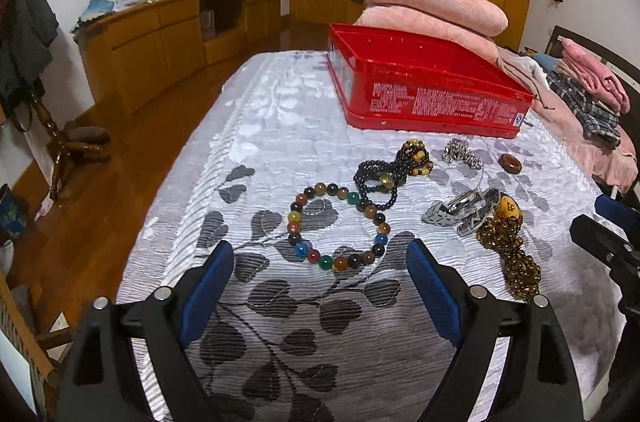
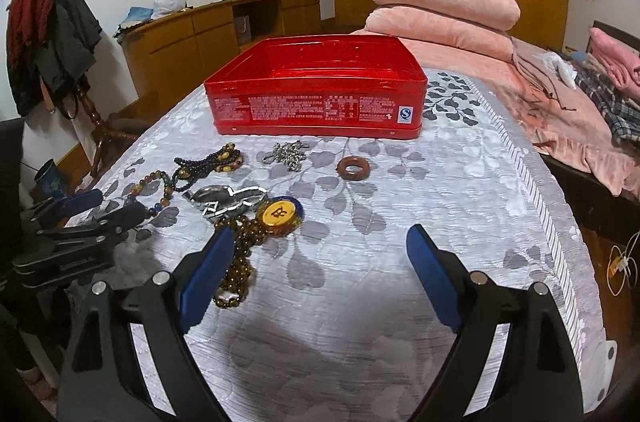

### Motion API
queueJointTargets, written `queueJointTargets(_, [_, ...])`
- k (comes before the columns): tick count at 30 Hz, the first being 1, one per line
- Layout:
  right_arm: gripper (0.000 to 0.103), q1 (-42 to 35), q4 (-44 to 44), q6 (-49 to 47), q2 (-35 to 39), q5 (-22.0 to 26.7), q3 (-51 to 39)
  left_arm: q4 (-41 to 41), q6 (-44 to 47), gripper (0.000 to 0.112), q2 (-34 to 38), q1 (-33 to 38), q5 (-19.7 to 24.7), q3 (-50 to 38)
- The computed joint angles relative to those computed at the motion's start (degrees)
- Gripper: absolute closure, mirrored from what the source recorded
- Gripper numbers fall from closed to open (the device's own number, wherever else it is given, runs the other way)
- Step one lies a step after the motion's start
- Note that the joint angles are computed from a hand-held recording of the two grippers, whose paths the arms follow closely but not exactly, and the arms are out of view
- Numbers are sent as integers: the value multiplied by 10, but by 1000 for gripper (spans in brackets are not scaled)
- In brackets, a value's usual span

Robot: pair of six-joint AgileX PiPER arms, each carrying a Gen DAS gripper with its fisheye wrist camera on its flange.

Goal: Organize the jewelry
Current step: 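Move both tools back toward the remaining jewelry on the bed, then grasp the amber bead strand with the right tool while the left grasps the multicolour bead bracelet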

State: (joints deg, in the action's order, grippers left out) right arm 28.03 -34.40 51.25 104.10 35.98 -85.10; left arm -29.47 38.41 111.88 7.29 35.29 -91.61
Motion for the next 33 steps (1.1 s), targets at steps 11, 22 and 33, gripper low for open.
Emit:
queueJointTargets(11, [18,-2,15,-17,9,0,-7,25,-72,55,46,18,53,-80])
queueJointTargets(22, [20,2,35,-46,7,-12,-6,0,-50,95,73,26,88,-114])
queueJointTargets(33, [42,-3,195,-191,36,-25,-39,-65,17,104,50,39,119,-79])
